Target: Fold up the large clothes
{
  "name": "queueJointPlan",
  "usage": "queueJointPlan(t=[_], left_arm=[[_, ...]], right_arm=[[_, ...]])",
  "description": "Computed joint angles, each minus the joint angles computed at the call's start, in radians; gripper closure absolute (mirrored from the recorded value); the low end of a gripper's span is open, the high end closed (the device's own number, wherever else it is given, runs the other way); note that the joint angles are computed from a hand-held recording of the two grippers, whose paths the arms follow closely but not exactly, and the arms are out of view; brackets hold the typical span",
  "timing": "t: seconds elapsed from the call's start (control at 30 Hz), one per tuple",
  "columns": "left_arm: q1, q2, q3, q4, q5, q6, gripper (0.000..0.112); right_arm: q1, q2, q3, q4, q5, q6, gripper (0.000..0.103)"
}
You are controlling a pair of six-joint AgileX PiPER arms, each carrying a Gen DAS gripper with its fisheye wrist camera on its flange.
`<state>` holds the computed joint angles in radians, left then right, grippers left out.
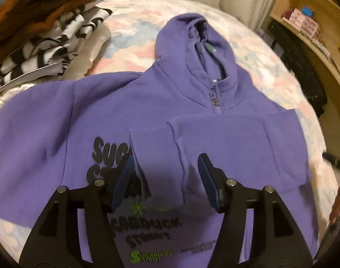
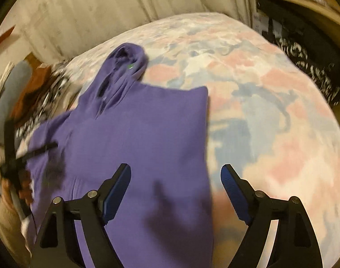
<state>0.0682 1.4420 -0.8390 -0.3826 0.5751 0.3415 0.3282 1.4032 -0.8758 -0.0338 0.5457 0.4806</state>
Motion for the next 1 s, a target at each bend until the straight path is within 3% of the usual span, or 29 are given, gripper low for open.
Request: queueJointPlan(t=[0.13,0.27,0.3,0.33,0.43,0.53,0.63,0.7,0.83,0.9,1.0], left_arm=[[-0.006,0.096,-0.036,0.012,-0.024,-0.041,0.058],[-0.014,0.143,-0.073,-0.033,-0.027,-0.011,0.090],[-0.029,0.134,-0.065,-0.007,-0.051,-0.032,0.103],[-0.056,0.120,-0.064,0.046,-0.081,-0.070,0.103],[-0.101,0.081,-0.054,0.083,-0.152,-0.096,0.103],[-0.137,0.087,-0.032,0.188,-0.249,-0.209,0.103],[-0.154,0.186,-0.069,0.361,-0.221,-0.402,0.102],[-0.139,0.177,-0.045,0.340,-0.246,-0.393,0.097],[-0.096,0.099,-0.033,0.236,-0.175,-0.300,0.095],[-0.097,0.028,-0.013,0.278,-0.147,-0.333,0.095],[-0.099,-0.040,-0.009,0.244,-0.097,-0.313,0.095]], right_arm=[[-0.143,0.234,-0.167,0.182,-0.040,-0.185,0.019],[-0.222,0.427,-0.310,0.380,-0.007,-0.355,0.023],[-0.229,0.450,-0.314,0.416,-0.007,-0.405,0.045],[-0.232,0.472,-0.335,0.430,0.006,-0.438,0.083],[-0.216,0.416,-0.276,0.370,-0.101,-0.407,0.089],[-0.219,0.402,-0.231,0.317,-0.178,-0.318,0.091],[-0.202,0.446,-0.256,0.223,-0.163,-0.228,0.090],[-0.186,0.442,-0.295,0.125,-0.107,-0.138,0.084],[-0.114,0.332,-0.258,-0.154,-0.056,0.115,0.064],[-0.060,0.223,-0.168,-0.227,-0.035,0.190,0.064],[0.006,0.147,-0.122,-0.182,-0.024,0.167,0.064]])
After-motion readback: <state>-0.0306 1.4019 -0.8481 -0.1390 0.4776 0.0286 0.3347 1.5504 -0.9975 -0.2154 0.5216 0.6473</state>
